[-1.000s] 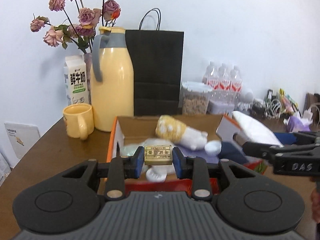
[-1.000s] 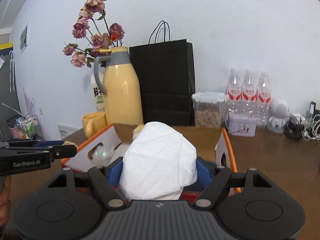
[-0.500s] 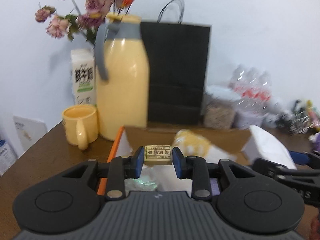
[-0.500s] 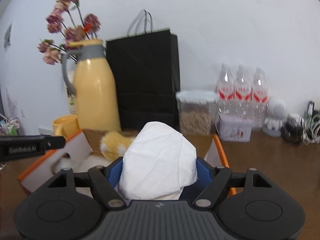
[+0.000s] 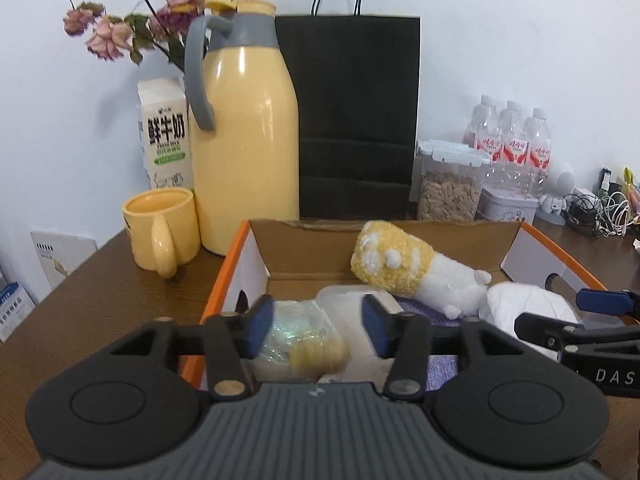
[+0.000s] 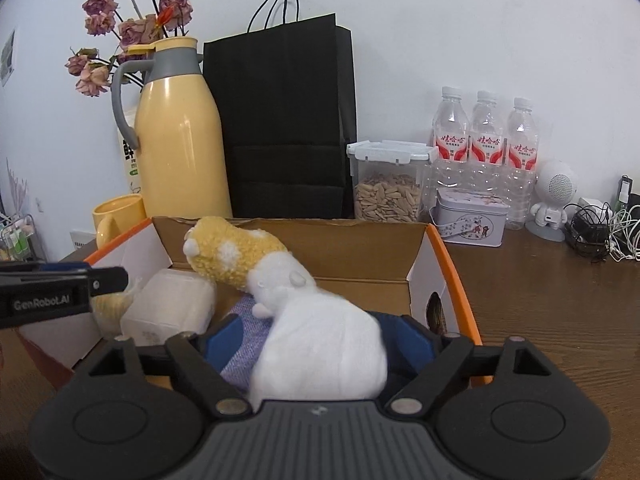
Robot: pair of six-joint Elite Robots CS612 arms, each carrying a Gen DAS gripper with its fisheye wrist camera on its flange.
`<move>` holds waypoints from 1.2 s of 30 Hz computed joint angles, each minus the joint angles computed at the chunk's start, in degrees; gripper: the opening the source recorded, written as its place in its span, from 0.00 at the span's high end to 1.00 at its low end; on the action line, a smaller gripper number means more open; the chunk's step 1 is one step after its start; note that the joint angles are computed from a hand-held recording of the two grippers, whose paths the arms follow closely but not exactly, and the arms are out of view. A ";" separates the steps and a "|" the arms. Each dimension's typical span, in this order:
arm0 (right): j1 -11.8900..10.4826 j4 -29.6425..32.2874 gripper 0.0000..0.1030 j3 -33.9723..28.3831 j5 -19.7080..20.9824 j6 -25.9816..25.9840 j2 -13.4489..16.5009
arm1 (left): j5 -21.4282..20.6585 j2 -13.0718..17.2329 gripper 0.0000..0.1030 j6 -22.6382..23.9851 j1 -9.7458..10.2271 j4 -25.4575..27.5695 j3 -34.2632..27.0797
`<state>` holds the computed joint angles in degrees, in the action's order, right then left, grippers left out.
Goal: Organize objects
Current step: 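Lift and carry the face mask and beige block in both tools over the box, then open both tools to drop the mask and block into the box, then withdraw both tools from the box toward the cable and orange fish toy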
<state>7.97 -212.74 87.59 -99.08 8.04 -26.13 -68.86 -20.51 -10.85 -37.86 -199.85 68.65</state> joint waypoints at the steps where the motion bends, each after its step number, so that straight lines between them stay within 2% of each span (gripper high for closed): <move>1: 0.01 -0.16 0.12 0.16 -0.06 0.05 -0.06 | 0.59 0.02 0.31 0.15 -0.14 -0.53 0.08; 2: 0.04 -0.45 0.03 0.27 -0.24 0.07 -0.08 | 1.22 0.12 0.13 0.32 -0.26 -1.44 0.13; 3: 0.10 -0.86 0.00 0.37 -0.61 0.07 -0.08 | 1.84 0.27 0.00 0.51 -0.38 -2.65 0.15; 5: 0.15 -1.74 0.00 0.73 -0.74 0.03 -0.19 | 2.68 0.43 0.00 0.66 -0.54 -4.65 0.28; 21: 0.58 -5.68 0.00 2.98 -0.61 -0.73 -1.15 | 1.11 -1.03 0.00 0.32 -0.52 -8.59 3.50; 36: 1.43 -12.92 0.00 10.69 -0.65 -2.07 -3.43 | -2.92 -4.84 0.00 0.98 -0.64 -13.72 13.01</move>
